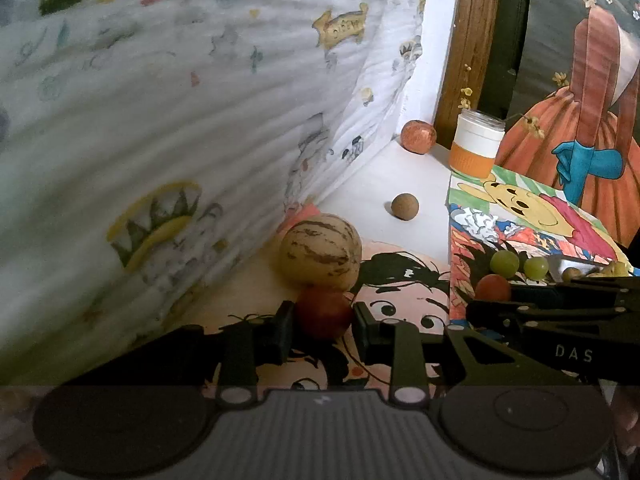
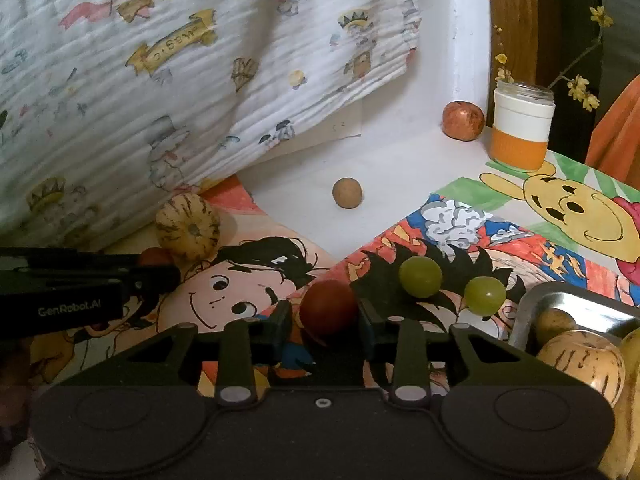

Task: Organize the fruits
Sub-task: 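Close the right tool on a red cherry tomato while the left tool closes on another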

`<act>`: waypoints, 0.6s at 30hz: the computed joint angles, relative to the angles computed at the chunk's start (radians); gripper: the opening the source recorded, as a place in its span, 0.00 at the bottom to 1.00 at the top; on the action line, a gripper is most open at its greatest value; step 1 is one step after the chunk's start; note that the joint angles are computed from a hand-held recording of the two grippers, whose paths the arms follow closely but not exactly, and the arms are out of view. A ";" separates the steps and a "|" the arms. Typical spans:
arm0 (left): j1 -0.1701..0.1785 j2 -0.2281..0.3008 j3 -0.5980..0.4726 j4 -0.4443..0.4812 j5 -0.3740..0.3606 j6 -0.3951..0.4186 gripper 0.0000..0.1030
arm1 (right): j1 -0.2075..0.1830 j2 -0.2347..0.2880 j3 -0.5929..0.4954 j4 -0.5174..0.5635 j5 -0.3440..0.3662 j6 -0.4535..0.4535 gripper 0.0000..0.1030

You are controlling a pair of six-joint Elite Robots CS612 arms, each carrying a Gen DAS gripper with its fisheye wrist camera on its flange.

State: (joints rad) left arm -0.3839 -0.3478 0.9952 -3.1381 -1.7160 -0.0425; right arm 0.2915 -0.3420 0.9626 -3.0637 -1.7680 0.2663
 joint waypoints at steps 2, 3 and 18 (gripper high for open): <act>-0.001 -0.001 0.003 0.000 0.000 0.009 0.33 | -0.001 -0.001 0.003 -0.005 0.002 0.006 0.33; -0.001 -0.002 0.004 0.001 -0.002 0.013 0.33 | -0.001 -0.001 0.005 -0.008 0.003 0.009 0.32; 0.003 -0.038 0.070 -0.042 -0.070 0.000 0.33 | -0.001 -0.001 0.025 -0.087 0.024 -0.011 0.31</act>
State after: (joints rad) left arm -0.3813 -0.3854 1.0652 -3.1804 -1.7861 -0.0429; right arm 0.2904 -0.3435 0.9881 -3.1505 -1.7438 0.2553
